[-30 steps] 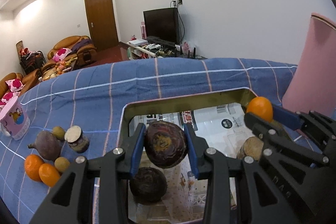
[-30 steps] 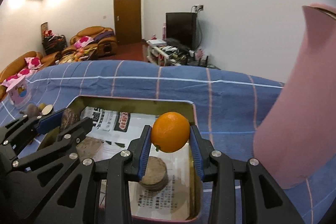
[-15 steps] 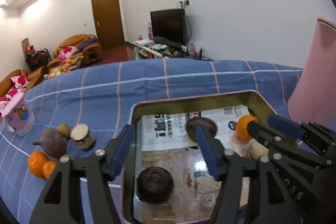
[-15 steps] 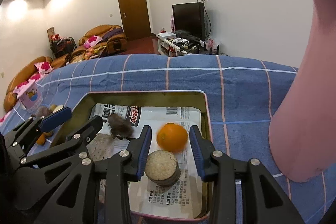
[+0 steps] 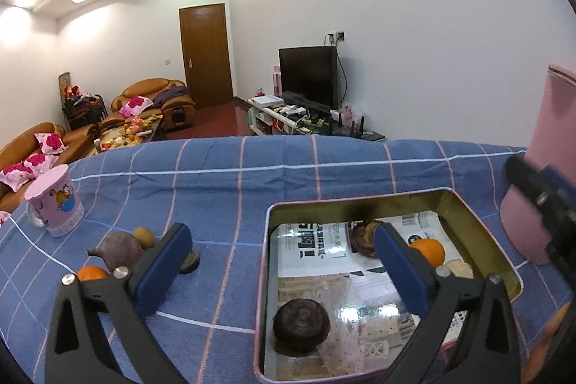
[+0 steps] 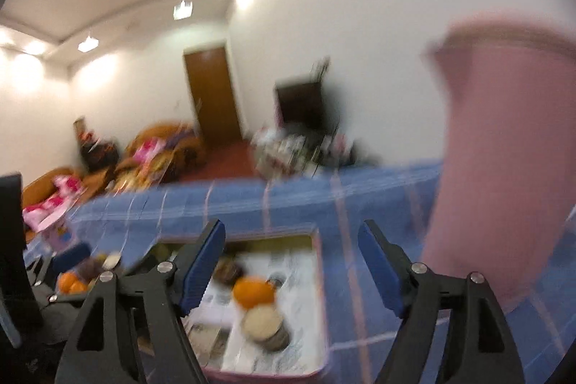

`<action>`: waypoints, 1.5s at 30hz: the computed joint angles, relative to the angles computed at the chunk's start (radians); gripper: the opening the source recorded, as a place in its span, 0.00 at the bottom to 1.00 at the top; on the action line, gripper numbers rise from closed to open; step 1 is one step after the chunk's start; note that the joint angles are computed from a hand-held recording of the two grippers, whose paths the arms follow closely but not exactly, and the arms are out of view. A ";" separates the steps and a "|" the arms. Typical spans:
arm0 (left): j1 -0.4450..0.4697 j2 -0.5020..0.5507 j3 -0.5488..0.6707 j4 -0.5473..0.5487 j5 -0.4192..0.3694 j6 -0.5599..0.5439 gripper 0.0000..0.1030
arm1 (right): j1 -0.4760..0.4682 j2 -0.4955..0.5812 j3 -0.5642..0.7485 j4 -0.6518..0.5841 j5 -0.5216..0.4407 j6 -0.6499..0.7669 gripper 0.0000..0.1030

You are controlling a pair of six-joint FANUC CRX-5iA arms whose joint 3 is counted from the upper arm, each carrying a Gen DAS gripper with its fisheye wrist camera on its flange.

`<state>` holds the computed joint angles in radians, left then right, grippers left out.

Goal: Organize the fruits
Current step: 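Lower the orange into the tin and open the right tool, then withdraw both tools from the tin toward the remaining fruits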

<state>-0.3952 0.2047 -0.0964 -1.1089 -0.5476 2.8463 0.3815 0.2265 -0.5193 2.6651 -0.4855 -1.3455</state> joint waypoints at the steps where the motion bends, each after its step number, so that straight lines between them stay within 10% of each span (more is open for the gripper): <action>1: -0.007 0.002 0.002 -0.014 -0.010 0.006 1.00 | 0.024 0.003 -0.022 -0.051 -0.072 0.047 0.87; 5: -0.044 0.000 -0.003 -0.095 -0.046 0.065 1.00 | 0.075 0.020 -0.051 -0.147 -0.204 0.123 0.89; 45: 0.047 -0.123 -0.151 -0.111 -0.016 0.092 1.00 | 0.253 0.045 -0.030 -0.417 -0.139 0.261 0.89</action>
